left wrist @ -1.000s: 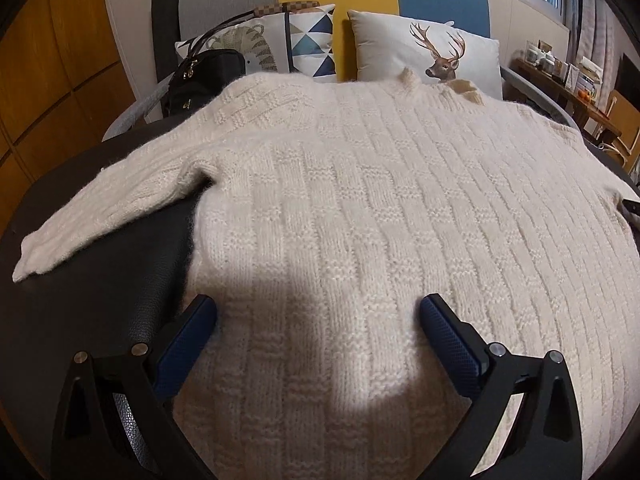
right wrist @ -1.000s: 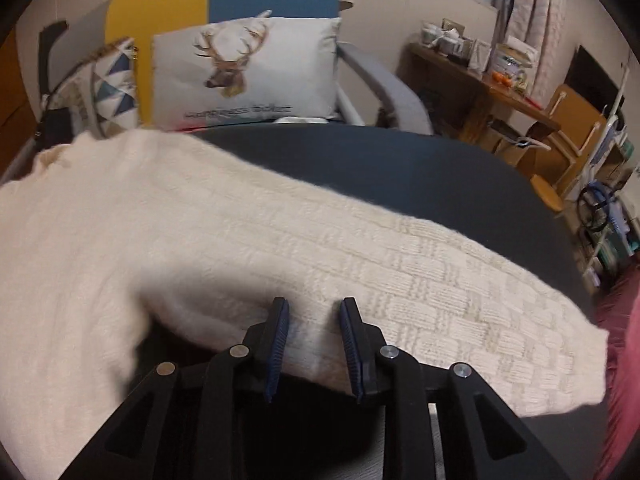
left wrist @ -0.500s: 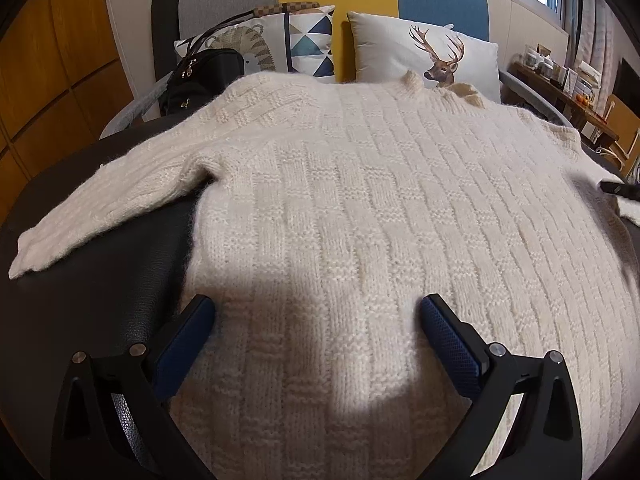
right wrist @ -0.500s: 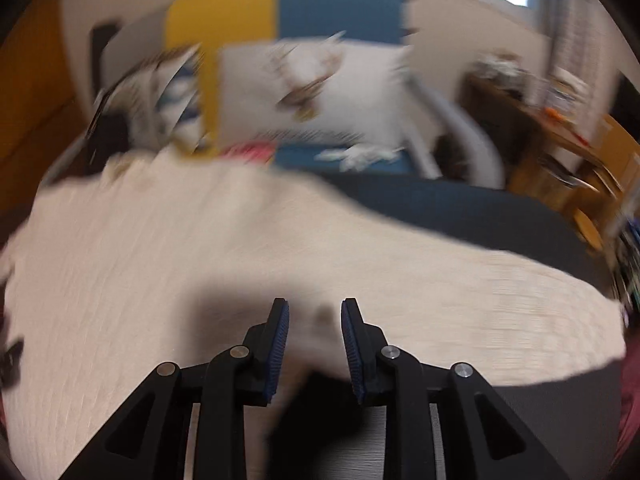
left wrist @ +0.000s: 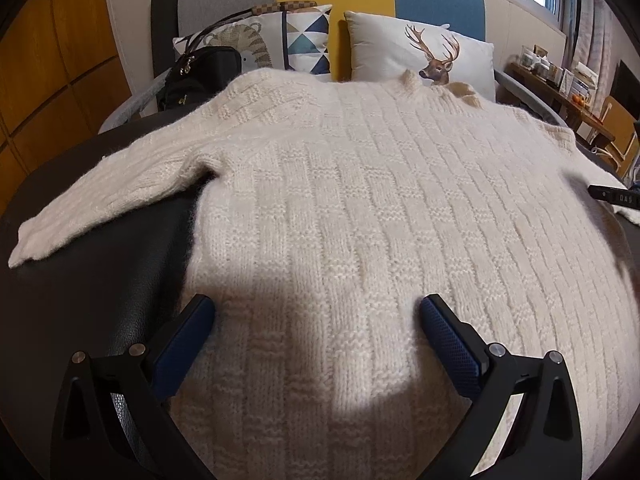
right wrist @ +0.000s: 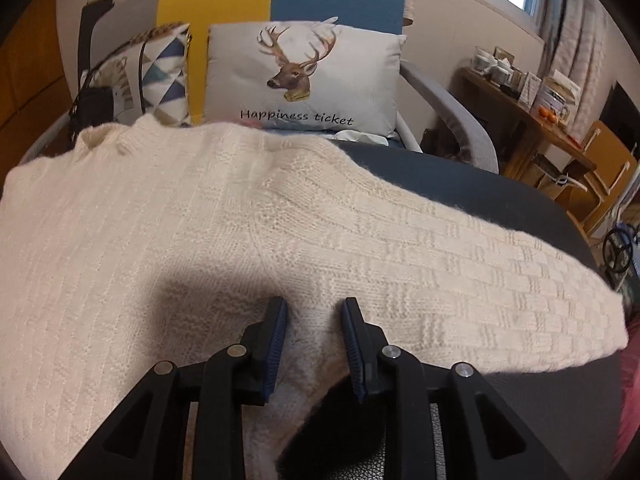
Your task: Fold clothes
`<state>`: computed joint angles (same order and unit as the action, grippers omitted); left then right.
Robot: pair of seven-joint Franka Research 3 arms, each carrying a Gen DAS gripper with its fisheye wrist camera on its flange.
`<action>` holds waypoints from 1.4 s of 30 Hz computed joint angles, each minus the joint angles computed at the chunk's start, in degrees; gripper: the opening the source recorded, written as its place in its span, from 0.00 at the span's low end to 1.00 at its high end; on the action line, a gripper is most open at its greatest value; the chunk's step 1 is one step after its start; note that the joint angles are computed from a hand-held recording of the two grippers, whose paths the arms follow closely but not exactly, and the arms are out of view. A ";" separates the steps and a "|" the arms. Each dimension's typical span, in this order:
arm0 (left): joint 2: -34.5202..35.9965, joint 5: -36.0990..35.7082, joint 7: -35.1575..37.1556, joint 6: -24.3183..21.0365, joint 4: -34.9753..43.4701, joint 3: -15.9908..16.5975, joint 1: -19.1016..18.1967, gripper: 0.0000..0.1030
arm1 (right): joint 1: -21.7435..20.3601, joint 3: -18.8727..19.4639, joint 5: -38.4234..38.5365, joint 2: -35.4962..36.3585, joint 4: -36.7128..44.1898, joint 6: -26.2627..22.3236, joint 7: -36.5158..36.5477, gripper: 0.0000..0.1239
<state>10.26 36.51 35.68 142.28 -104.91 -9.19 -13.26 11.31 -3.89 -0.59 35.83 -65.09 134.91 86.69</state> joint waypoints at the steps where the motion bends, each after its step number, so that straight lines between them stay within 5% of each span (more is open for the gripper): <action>1: -0.05 -1.71 1.64 -0.33 0.31 -0.26 0.40 1.00 | -0.15 0.44 0.87 0.02 1.69 -2.41 0.46 0.22; 6: 0.58 -2.15 -1.78 2.19 2.49 0.89 1.00 1.00 | -1.49 5.97 9.25 -7.03 -5.38 1.68 -5.73 0.23; 8: 2.46 1.27 -4.39 1.33 4.93 2.00 0.60 1.00 | -0.54 6.81 10.49 -6.80 -4.68 -0.68 -8.40 0.23; 12: 6.06 -3.58 0.24 -3.43 8.68 1.66 1.59 1.00 | 2.30 6.60 10.97 -5.45 -4.56 -3.77 -8.67 0.23; 15: 5.27 -3.00 -0.55 -1.71 7.31 2.10 1.59 1.00 | 4.59 5.15 8.71 -6.28 -8.90 -1.26 -6.91 0.24; 21: 5.38 -2.05 -0.63 -2.95 7.82 2.31 1.18 1.00 | 5.97 4.53 6.87 -11.08 -21.13 13.22 -6.03 0.25; 34: -4.92 -4.11 -4.46 -5.14 -3.57 -0.82 0.76 1.00 | 3.95 6.53 10.22 -21.36 -35.34 16.19 -10.68 0.25; 42: 0.25 5.11 -7.32 -9.87 7.01 -0.66 -0.63 1.00 | 4.36 6.39 10.05 -23.78 -39.20 18.67 -11.29 0.27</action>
<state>10.51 41.62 28.36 132.40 -97.89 -9.85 -13.89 15.66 2.50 9.46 12.04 -104.30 153.58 75.40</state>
